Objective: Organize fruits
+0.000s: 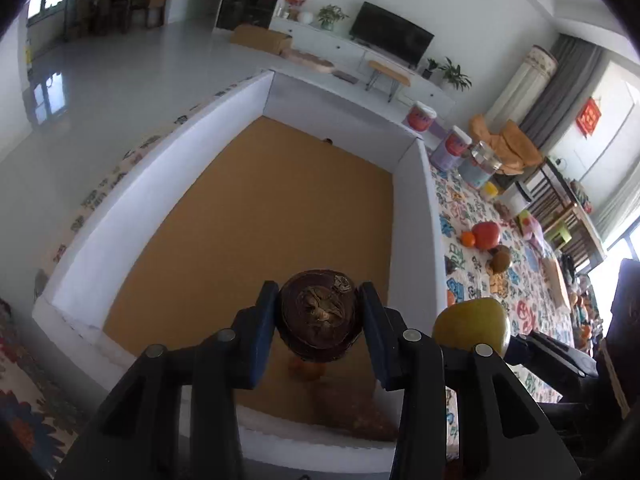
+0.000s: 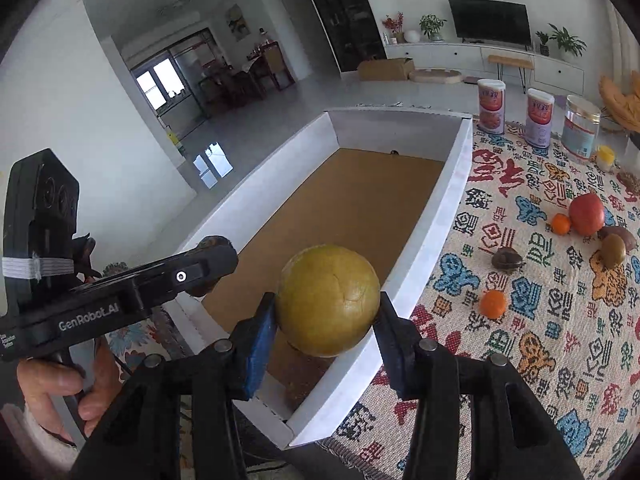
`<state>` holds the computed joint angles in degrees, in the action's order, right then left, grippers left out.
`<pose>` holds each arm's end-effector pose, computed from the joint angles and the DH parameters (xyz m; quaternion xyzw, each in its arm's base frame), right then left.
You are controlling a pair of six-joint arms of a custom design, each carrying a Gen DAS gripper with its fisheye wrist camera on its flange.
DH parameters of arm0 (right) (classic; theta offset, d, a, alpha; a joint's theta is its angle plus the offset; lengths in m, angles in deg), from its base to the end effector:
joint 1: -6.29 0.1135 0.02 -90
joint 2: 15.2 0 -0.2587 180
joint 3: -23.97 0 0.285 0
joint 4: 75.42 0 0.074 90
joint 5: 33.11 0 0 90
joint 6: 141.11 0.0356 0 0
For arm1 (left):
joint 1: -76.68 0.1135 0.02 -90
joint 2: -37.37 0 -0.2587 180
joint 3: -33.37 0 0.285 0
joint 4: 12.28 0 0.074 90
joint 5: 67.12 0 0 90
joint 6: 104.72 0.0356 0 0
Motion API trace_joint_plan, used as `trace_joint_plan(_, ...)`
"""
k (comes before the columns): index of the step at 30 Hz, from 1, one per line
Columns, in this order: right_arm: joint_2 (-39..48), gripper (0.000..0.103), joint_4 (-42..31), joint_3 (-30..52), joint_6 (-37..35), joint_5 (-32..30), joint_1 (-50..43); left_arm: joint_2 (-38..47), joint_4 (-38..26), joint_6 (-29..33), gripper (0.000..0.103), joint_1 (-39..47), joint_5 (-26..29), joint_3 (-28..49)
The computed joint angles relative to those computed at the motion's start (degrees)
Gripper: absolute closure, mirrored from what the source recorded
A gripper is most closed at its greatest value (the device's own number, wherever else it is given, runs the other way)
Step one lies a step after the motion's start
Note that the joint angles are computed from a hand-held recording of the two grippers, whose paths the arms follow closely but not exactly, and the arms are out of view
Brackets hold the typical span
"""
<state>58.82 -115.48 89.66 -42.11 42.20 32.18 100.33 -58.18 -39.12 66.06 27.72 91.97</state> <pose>0.2684 0.1403 0.2398 -0.1811 0.9104 0.2196 0.3002 0.2516 -0.0502 0.2381 -0.0985 0.9346 -0.1400 0.3119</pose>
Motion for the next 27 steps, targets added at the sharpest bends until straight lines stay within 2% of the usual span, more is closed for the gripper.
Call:
trace_joint_plan(3,7.7,0.055,2.0,2.7,-0.5,1.7,5.3,3.5,1.9,0.8,0.061,2.9,-1.5,-1.3)
trace_joint_plan(9,18.7,0.055,3.1,8.2,-0.8,5.2,9.6,6.4,3.5,1.9,0.057,2.3,-6.5,-1.9)
trace_joint_plan(10,19.5,0.055,3.5,8.5,-0.9,5.7,9.7,6.5,3.7,1.8,0.048,1.7,-7.7,-1.9)
trace_joint_plan(11,19.4,0.053,4.3,8.2,-0.8,6.5,9.9,6.5,4.1,1.9,0.034,1.3,-8.8,-1.9)
trace_joint_plan(13,17.6,0.042,5.8,6.8,-1.0,6.4,9.3,5.3,5.4,1.3,0.026,-0.2,-11.3,-2.6)
trace_joint_plan(15,12.7,0.025,8.2,3.1,-0.6,6.5,8.1,4.2,6.5,0.7,0.026,-2.0,-12.2,-2.9)
trace_joint_plan(18,3.3,0.018,11.1,-4.3,-1.8,9.7,5.1,2.3,7.7,-1.2,0.025,-6.2,-13.3,-2.7)
trace_joint_plan(20,-4.0,0.009,12.6,-10.0,-3.1,11.4,0.8,2.3,8.5,-2.2,0.024,-11.1,-15.0,-1.8)
trace_joint_plan(23,-13.6,0.006,12.9,-17.7,-6.4,9.5,-11.3,3.6,10.0,-3.7,0.02,-19.7,-17.6,0.3)
trace_joint_plan(27,-17.5,0.003,14.6,-24.1,-12.3,8.9,-31.3,9.5,13.2,-4.5,0.019,-31.7,-18.2,4.5)
